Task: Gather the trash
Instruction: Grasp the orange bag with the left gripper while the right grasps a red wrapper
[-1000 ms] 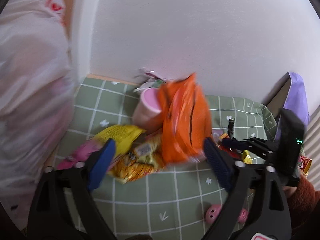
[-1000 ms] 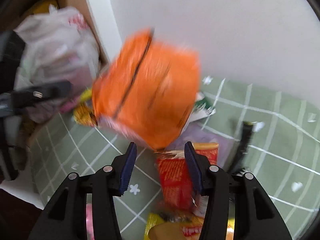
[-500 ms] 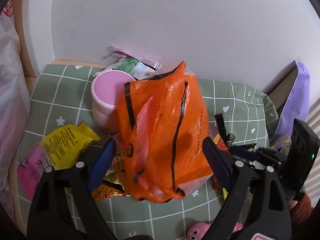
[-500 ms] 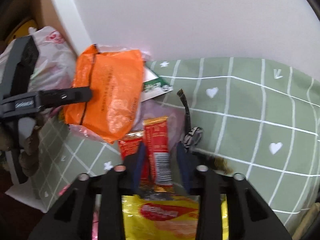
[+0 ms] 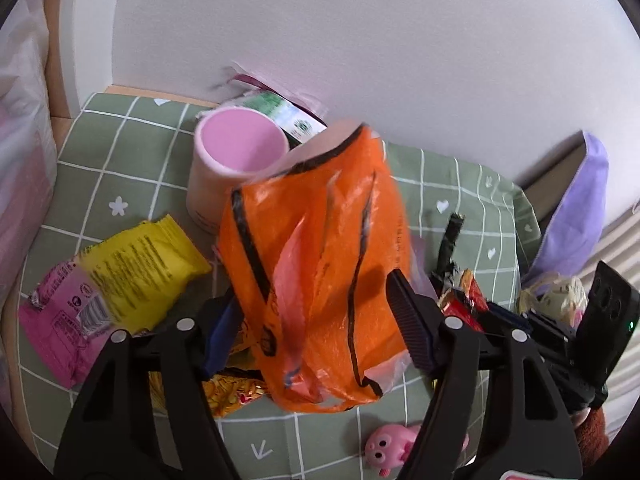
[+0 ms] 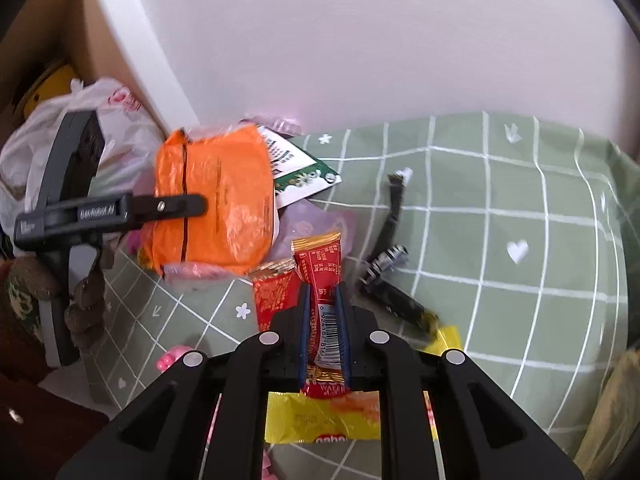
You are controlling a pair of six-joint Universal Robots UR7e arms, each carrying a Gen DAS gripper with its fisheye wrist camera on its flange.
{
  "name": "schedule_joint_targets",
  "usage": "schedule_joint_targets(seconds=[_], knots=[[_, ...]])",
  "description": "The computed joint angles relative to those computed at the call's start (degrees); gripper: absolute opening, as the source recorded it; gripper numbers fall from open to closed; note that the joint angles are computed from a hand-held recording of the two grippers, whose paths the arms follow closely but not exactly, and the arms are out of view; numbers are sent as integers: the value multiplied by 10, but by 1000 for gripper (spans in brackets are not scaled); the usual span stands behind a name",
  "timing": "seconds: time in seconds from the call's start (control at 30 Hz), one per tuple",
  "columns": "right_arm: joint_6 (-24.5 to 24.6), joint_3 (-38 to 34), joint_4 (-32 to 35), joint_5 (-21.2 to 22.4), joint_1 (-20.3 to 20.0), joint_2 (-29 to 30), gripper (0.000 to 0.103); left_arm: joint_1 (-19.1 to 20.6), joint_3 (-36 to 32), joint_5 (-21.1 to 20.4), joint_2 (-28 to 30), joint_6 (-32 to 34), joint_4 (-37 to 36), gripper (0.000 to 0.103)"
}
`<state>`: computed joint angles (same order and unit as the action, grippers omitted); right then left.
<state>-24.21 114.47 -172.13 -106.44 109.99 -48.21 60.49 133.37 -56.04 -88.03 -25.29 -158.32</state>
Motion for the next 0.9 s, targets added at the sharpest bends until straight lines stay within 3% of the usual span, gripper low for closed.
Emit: schedule_joint_targets(seconds=[0.07, 0.1, 0.23, 0.5, 0.63, 0.7, 0.83, 0.9], knots=[[1, 11, -18, -9, -2, -4, 46, -6, 7, 0, -4, 1, 0, 66], [-7, 17, -28, -3, -5, -6, 50, -10, 12, 3, -7, -2, -1, 66], [-7, 25, -4, 18, -7, -2, 50, -23, 23, 25, -15, -13, -3, 66], [-6, 45, -38, -29, 15, 19, 50, -37, 59, 55, -60, -26, -33, 72], [4, 49, -47, -32, 14, 27, 31, -47, 78, 62, -75, -23, -49, 83], [5, 56, -73, -34, 16, 20, 28, -55, 89, 68, -81, -20, -57, 94], [11, 70, -111, -22, 18, -2, 27, -54, 89, 35, -81, -20, -45, 94], [15, 79, -120, -16, 18, -20, 27, -63, 84, 42, -72, -32, -21, 94]])
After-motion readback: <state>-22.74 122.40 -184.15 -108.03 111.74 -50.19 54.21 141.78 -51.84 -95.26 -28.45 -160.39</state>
